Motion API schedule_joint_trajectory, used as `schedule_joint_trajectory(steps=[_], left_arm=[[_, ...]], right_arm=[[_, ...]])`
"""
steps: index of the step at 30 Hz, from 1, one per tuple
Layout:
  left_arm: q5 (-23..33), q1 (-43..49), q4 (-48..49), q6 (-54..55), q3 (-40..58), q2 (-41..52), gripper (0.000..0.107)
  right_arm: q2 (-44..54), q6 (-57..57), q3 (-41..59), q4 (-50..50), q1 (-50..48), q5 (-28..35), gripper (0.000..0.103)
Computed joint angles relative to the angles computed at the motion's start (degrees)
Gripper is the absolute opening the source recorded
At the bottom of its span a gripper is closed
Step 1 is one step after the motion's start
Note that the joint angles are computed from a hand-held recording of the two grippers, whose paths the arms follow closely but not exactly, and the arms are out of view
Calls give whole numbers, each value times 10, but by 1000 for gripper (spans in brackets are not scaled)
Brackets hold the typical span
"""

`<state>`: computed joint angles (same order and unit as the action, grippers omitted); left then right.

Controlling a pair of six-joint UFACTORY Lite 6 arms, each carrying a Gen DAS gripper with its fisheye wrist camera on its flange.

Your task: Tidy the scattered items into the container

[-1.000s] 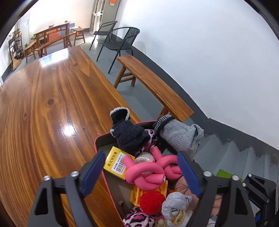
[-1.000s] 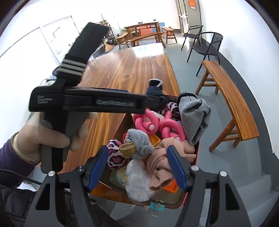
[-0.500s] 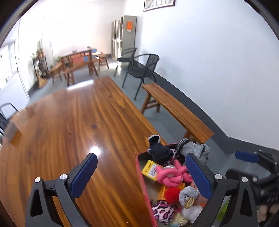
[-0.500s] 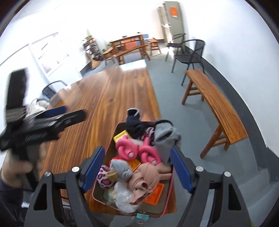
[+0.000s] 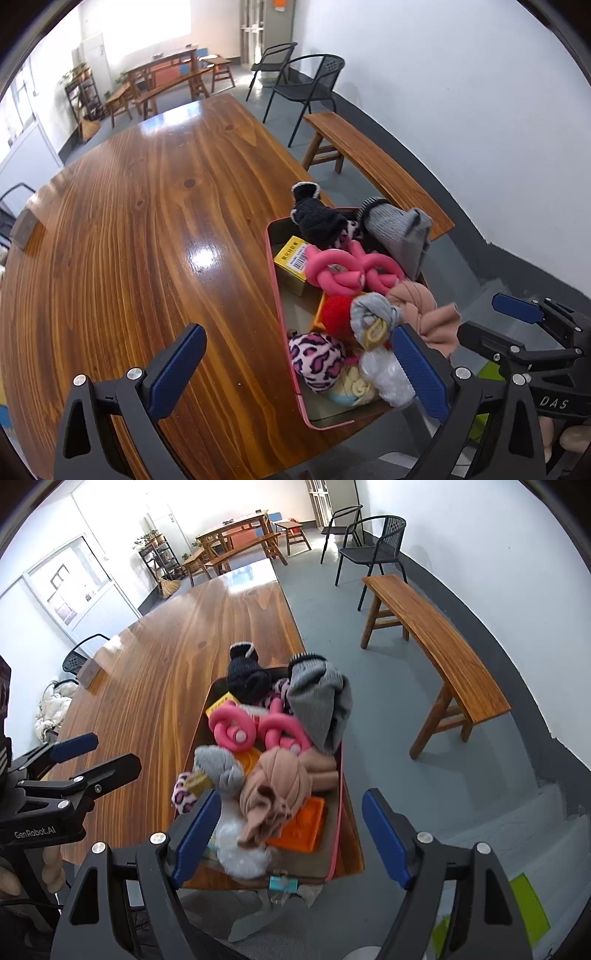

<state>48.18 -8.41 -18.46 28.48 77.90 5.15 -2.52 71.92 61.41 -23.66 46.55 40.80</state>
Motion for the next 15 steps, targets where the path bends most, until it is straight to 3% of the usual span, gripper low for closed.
schedule_joint_trajectory(steps=[3, 11, 15], left_arm=[[6, -5, -11, 27, -26, -33, 102], [87, 28, -61, 71, -83, -107, 102], [57, 16, -38, 75, -142, -198, 102]], right_arm=[[-7, 63, -11, -30, 50, 35, 82], [-12, 231, -14, -57, 188, 121, 82], [5, 299, 17, -72, 267, 183, 82]])
